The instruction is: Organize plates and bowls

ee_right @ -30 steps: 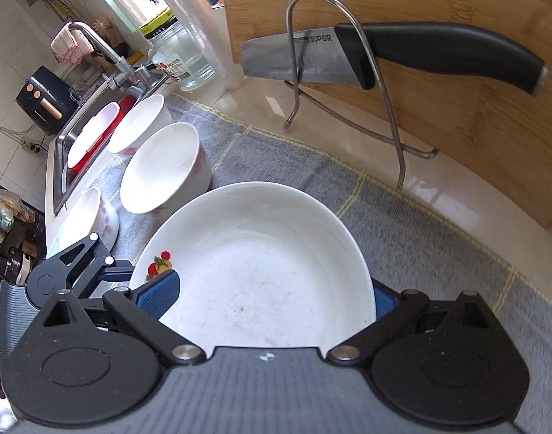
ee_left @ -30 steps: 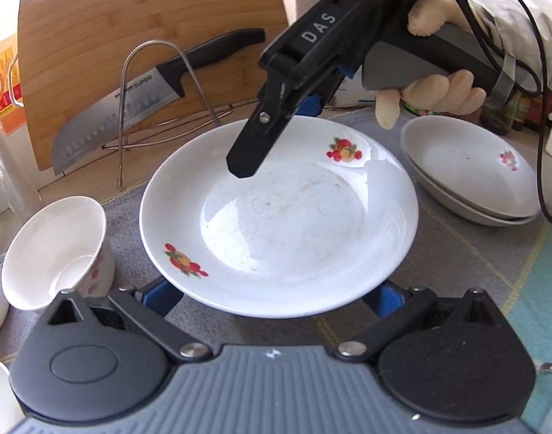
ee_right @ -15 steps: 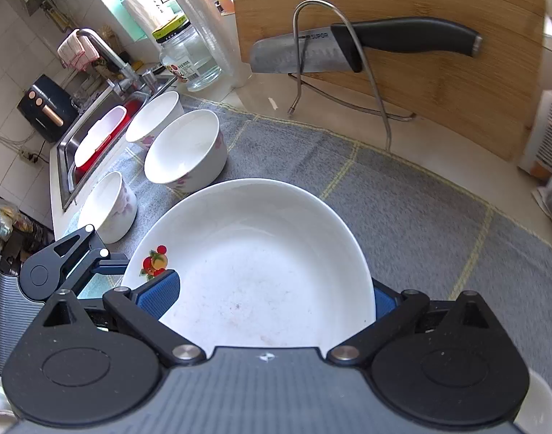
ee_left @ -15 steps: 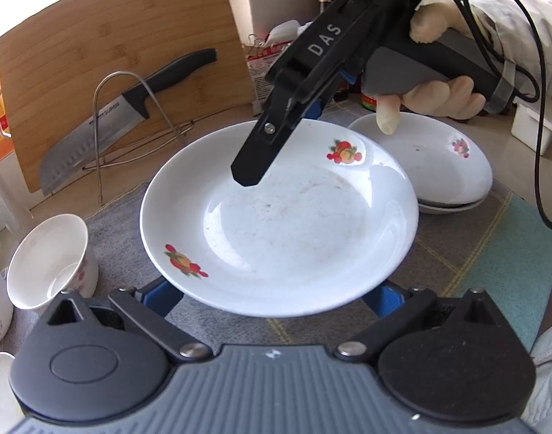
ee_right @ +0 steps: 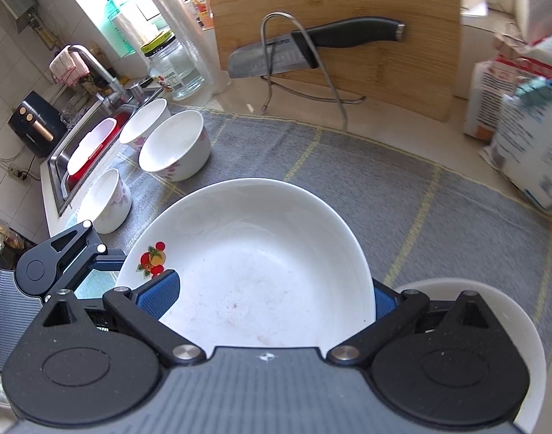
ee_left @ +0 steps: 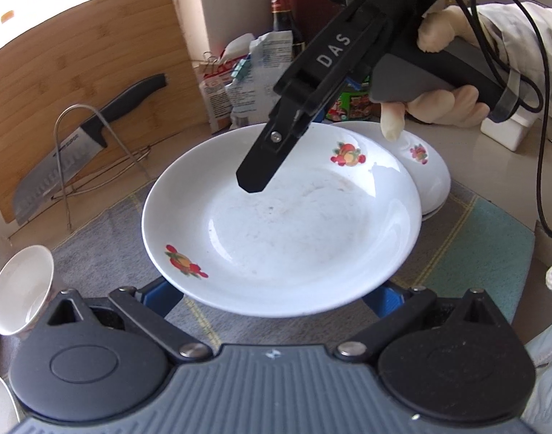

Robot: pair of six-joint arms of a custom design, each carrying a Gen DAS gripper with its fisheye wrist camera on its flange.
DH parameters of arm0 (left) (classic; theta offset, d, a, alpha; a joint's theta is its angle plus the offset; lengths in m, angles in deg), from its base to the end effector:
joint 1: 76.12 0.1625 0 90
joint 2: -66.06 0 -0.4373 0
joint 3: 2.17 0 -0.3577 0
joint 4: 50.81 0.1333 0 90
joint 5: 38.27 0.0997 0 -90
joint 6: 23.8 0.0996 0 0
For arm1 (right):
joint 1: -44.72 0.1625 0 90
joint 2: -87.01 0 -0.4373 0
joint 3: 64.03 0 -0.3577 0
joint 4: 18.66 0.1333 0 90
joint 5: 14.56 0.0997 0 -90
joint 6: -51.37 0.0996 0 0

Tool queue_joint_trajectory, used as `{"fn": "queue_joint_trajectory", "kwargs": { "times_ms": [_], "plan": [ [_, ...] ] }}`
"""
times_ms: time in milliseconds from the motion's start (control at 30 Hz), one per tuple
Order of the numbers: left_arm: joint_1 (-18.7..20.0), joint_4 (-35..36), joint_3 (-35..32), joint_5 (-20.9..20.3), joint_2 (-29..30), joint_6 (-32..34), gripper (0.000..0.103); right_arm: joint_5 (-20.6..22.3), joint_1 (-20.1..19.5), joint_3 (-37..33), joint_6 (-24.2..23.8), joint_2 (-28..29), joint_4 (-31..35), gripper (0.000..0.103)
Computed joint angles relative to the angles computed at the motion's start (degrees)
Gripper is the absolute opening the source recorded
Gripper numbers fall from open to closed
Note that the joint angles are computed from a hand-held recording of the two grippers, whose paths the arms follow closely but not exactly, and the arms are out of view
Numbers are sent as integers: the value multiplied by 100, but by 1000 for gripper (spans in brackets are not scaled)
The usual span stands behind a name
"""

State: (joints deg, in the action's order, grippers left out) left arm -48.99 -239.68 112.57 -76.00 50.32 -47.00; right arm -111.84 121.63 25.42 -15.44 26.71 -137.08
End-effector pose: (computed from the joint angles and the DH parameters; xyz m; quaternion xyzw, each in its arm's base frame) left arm -0.3167 -0.4006 -0.1333 0.3051 0.8443 -0.2999 0.3227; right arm -0.0246 -0.6385 0.2681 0.4513 -0.8901 -0.0456 0.0446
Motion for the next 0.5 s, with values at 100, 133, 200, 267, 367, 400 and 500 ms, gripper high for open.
{"fn": "queue_joint_trajectory", "kwargs": {
  "times_ms": [100, 133, 200, 267, 367, 400, 500],
  "plan": [
    [44, -90, -127, -88, 49, 290, 103, 57, -92, -11, 7, -110, -9, 103],
    [56, -102, -176, -114, 71, 371, 103, 74, -113, -11, 13, -138, -18, 103],
    [61, -131, -252, -170, 113, 504, 103, 93, -169, -4, 20, -203, -42, 103],
    [42, -131, -302, -234, 146, 593, 103, 105, -226, 9, 28, -260, -84, 103],
    [33, -179, -395, -365, 209, 749, 103, 118, -322, 30, 67, -342, -156, 103],
    [40, -194, -442, -405, 233, 827, 103, 124, -357, 41, 87, -375, -185, 103],
    [92, -247, -600, -545, 309, 1110, 103, 136, -452, 61, 146, -462, -255, 103]
  ]
}}
